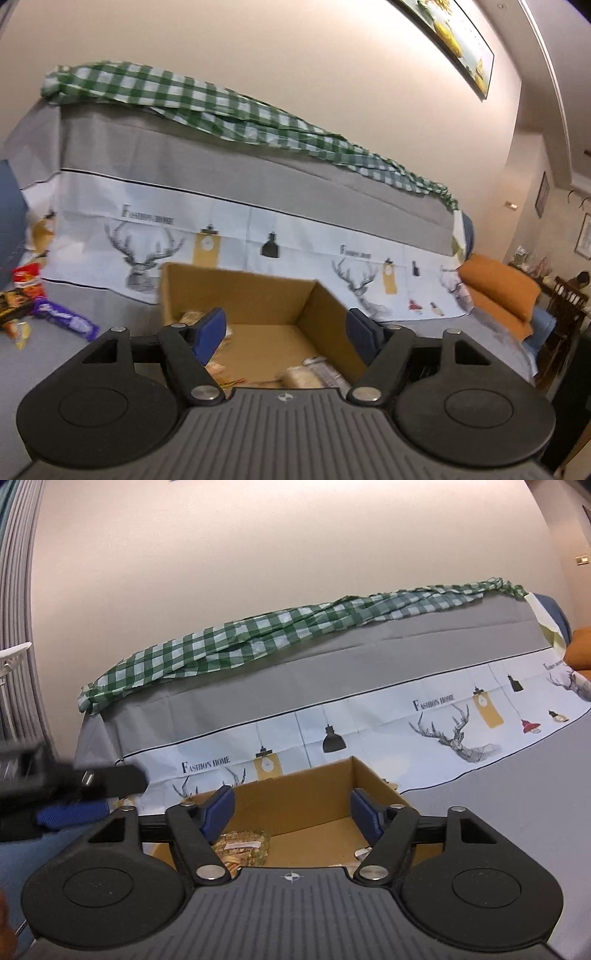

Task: Organize snacks
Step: 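Open both tools to drop the snacks into the box, then move both open tools back to the remaining snacks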

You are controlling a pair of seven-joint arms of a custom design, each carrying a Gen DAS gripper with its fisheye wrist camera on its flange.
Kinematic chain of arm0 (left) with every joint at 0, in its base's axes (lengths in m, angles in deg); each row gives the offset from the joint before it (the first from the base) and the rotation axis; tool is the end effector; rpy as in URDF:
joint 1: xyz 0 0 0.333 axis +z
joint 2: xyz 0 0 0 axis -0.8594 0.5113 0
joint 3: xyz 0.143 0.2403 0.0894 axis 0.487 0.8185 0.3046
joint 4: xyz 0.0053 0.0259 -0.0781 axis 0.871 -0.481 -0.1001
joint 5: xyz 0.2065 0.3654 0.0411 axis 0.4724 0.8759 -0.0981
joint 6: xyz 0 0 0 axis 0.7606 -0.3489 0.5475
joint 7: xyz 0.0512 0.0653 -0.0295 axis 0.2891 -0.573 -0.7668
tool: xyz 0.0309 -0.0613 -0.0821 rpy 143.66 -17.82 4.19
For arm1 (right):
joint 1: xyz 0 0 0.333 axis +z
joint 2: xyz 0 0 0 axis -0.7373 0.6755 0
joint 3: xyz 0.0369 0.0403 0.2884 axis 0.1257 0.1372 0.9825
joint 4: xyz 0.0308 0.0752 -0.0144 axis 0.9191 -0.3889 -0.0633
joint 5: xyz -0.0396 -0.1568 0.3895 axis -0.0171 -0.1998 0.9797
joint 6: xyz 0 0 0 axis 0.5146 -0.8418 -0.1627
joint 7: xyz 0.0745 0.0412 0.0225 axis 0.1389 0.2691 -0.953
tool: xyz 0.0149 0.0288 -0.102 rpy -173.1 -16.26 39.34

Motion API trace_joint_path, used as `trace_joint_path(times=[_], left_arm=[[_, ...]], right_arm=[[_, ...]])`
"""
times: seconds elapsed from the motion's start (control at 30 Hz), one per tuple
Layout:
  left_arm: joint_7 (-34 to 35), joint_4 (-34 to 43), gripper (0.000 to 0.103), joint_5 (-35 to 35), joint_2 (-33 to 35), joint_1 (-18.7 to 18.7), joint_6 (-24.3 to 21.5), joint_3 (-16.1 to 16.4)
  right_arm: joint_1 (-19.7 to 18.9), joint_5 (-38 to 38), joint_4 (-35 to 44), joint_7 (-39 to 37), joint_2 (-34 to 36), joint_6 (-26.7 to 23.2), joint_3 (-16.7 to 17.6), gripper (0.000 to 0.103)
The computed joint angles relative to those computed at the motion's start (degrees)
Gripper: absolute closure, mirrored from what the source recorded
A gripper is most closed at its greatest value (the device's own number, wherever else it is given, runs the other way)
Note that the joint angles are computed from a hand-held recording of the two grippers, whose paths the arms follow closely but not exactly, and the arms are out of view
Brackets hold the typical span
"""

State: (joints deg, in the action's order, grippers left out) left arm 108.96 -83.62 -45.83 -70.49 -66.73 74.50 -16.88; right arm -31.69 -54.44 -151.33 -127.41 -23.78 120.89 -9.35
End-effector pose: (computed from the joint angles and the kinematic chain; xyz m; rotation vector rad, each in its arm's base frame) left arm 0.6134 -0.1840 0.5253 -1.1062 2.1249 -1.7051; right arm 0.4957 0.2178 0.4591 -0.7295 1.8712 -1.1816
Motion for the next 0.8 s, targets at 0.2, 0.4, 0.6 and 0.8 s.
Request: trace_joint_path(times=[0.2,0.4,0.6,0.8], left_arm=[[5.93,-6.76,0.034,-1.60,-4.12,1.97,-2.92,2.84],[3.70,-6.82,0.069,3.48,-2.70,4.32,-2.13,4.55],[7.70,-1.74,0.071,3.21,2.19,6.58,-1.01,4.16],[1.80,2.22,0.071,5.13,7.54,9.08,1.65,2.21]], right_arm=[[0.28,0.23,0.66,-2.86,0.52,1.00,0.02,0.031],[0.92,1.56,1.39,-5.76,0.91,-0.19,0.44,0.031],[1.91,2.78,3.23,-10.46,2.43,-1.63,0.70,0.031],[2.50,4.43,4.16,-12.86,3.13,-1.95,0.33,0.031]])
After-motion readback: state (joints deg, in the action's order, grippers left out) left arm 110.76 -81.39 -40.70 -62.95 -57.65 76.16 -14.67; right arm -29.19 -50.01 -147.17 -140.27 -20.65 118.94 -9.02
